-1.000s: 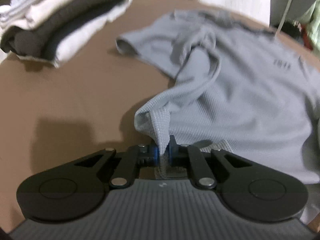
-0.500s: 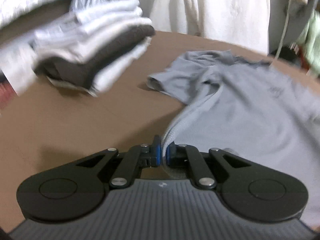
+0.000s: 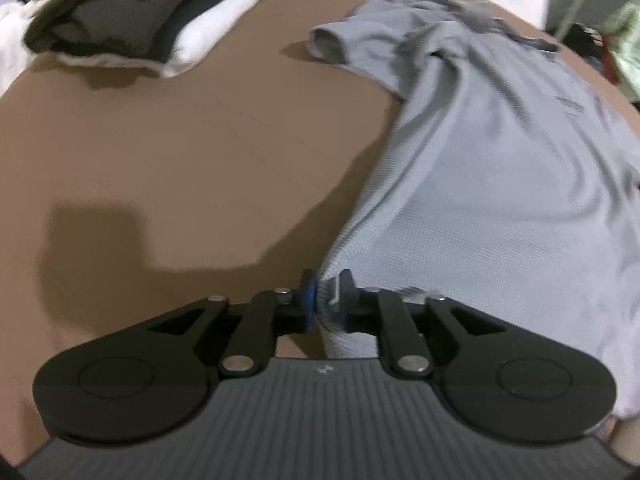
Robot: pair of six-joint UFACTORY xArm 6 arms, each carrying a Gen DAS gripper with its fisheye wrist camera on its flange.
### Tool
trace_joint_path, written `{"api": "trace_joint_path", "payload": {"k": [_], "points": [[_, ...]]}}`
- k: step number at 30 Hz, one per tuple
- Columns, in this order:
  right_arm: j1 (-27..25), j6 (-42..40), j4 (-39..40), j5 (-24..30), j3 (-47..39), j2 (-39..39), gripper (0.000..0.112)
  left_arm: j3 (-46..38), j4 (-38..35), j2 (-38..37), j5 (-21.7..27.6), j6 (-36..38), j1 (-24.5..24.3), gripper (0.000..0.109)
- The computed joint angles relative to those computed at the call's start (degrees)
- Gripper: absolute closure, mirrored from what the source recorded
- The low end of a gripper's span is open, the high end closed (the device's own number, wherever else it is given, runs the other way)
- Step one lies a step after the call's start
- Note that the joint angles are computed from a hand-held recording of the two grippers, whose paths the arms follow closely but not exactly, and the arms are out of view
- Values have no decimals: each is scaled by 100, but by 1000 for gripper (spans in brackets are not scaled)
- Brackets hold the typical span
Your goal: Fold clothes
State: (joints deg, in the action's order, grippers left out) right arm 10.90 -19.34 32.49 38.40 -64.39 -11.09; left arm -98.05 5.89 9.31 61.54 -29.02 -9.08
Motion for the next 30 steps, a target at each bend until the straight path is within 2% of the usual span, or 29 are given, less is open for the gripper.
{"api": "trace_joint_path", "payload": {"k": [1, 2, 3, 5, 7, 9, 10, 13, 14, 16, 17, 18, 20, 23, 25, 27, 29, 30], "points": [[19, -302, 240, 15, -40, 51, 63, 122, -101, -91, -116, 131, 3, 78], [52, -541, 413, 49, -88, 110, 49, 57, -132, -68, -61, 185, -10, 62], [103, -627, 420, 101, -147, 183, 48, -19, -160, -39, 1, 236, -23, 55], [129, -661, 219, 278, -246, 295, 48, -254, -310, 83, 144, 476, -63, 54], [96, -712, 104, 540, -369, 441, 45, -635, -353, 338, 362, 703, -165, 40], [73, -731, -11, 769, -501, 612, 43, -1103, -208, 689, 730, 914, -311, 16], [93, -746, -57, 818, -572, 732, 43, -1510, -79, 998, 1064, 1094, -400, 12], [152, -782, -201, 974, -810, 1105, 43, -2678, 53, 1916, 2045, 1585, -499, 11], [186, -861, -251, 992, -864, 1188, 43, -2848, 64, 2097, 2181, 1711, -504, 16], [308, -1267, -354, 895, -863, 1194, 63, -2469, -48, 1849, 1822, 1884, -433, 44], [338, -1481, -278, 888, -867, 1176, 100, -2228, 107, 1660, 1679, 1985, -448, 74], [301, -1661, 7, 956, -880, 1114, 103, -2012, 268, 1483, 1550, 2084, -465, 103], [155, -1809, 583, 1115, -944, 981, 103, -1296, 388, 899, 1167, 2152, -404, 104], [-286, -1813, 1835, 1622, -1079, 849, 103, 110, -332, -181, 156, 2252, -67, 104], [-475, -1635, 2115, 1787, -1044, 812, 103, 1005, -692, -752, -366, 2205, 131, 103], [-400, -1273, 1571, 1528, -877, 793, 103, 1594, -1166, -995, -670, 2105, 270, 101], [-203, -613, 566, 1294, -726, 804, 103, 2436, -1700, -1339, -1290, 1901, 408, 100], [-129, -421, 304, 1182, -624, 790, 103, 2873, -1829, -1566, -1687, 1730, 379, 98]]}}
